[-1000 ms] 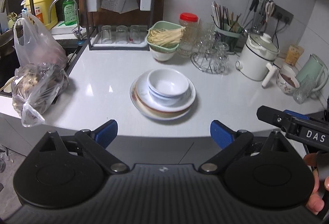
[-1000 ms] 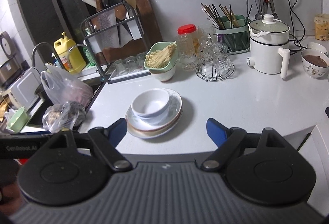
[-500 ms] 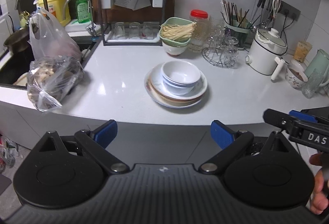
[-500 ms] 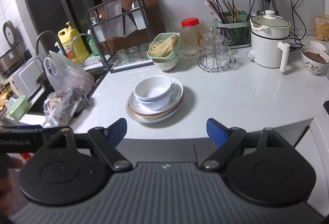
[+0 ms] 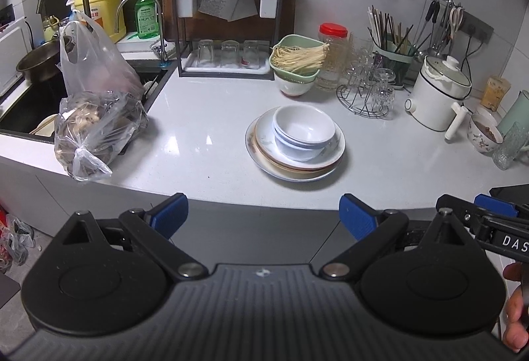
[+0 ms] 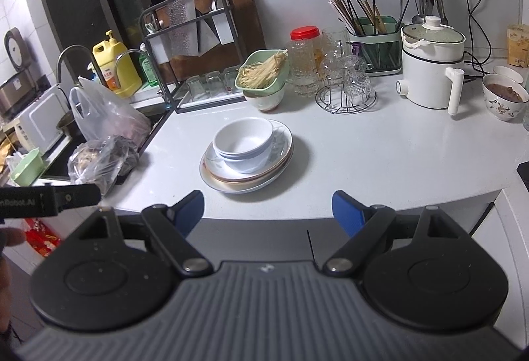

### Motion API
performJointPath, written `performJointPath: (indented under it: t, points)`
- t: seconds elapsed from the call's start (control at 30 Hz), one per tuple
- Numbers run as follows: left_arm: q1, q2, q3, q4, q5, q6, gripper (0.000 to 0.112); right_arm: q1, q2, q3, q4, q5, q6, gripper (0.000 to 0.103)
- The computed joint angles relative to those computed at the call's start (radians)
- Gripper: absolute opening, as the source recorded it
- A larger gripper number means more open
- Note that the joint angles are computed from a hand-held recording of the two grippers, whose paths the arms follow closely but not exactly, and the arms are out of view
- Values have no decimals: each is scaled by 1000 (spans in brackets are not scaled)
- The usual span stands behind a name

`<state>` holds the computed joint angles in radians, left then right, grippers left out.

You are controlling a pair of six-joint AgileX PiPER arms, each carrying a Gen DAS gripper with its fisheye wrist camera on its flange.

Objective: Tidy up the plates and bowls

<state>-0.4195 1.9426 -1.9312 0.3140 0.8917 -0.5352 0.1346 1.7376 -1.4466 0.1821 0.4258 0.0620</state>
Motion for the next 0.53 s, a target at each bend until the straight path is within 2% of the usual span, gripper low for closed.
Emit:
performJointPath:
  t: [0.17,0.4,0.53]
  points:
    - [4,22,-38,-29,20,21,100,-1,6,-10,-26,3,30,86]
    - [7,38,-57,-43,7,29,100,2,24,-41,-62,23,59,86]
    - [10,58,-92,-55,31,58,100,6,28,-50,-91,16,87,86]
